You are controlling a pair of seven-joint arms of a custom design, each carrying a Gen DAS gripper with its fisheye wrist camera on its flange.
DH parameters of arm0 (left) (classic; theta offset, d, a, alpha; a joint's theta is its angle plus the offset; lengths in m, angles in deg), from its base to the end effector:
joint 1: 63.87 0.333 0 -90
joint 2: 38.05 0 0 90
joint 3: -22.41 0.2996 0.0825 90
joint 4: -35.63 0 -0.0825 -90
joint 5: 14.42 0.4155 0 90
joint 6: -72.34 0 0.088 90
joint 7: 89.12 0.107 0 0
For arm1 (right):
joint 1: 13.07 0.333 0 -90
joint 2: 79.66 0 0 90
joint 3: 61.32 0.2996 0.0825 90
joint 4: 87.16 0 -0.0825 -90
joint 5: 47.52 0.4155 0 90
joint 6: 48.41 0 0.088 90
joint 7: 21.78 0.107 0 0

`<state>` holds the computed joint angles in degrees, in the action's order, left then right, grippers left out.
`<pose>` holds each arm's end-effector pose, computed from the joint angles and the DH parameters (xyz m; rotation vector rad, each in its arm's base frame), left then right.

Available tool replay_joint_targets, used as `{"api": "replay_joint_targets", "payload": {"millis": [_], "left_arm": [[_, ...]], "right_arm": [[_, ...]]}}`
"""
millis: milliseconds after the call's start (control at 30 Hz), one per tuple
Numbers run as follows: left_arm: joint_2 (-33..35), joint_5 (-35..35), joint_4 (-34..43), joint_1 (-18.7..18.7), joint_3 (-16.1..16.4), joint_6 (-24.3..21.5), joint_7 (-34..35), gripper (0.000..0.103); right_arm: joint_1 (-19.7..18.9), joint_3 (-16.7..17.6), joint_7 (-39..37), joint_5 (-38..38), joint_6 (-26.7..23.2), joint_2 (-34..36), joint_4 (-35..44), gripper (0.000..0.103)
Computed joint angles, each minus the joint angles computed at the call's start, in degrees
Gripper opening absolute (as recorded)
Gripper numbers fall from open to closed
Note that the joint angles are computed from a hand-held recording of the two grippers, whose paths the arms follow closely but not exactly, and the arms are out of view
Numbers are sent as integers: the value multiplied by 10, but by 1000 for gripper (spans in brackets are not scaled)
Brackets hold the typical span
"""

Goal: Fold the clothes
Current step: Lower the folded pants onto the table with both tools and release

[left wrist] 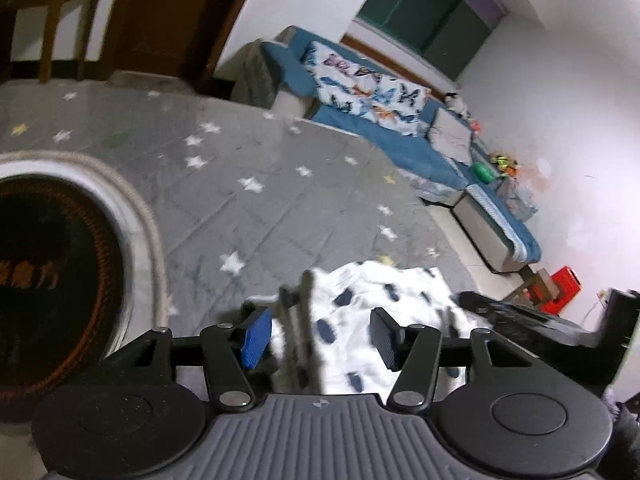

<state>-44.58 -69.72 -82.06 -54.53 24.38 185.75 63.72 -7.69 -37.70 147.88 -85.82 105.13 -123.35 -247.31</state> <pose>0.5662 0.0607 0.4891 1.3998 -2.3783 1.3134 0.3480 0.1994 0.4303 -1.3634 2.0009 -0.8618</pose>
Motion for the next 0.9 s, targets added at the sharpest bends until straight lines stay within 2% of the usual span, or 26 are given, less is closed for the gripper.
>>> {"api": "replay_joint_targets", "payload": {"millis": [100,167,367,467,600,900], "left_arm": [[4,-9,1,-6,-4,-5,14,42],[9,-12,1,-10,-10,5,22,32],[27,-3,2,-18,-21,45,17,18],[39,-4,9,-16,-22,49,14,17],[36,-6,10,-10,-22,43,12,17],[-22,-21,-35,-10,-3,24,68,18]], "right_arm": [[-18,0,6,-10,24,29,9,15],[-27,1,9,-16,35,46,15,16],[-45,-5,19,-34,59,84,25,18],[-52,-4,26,-46,70,89,26,18],[-43,-8,18,-46,59,83,29,21],[37,-18,-36,12,13,17,7,40]]}}
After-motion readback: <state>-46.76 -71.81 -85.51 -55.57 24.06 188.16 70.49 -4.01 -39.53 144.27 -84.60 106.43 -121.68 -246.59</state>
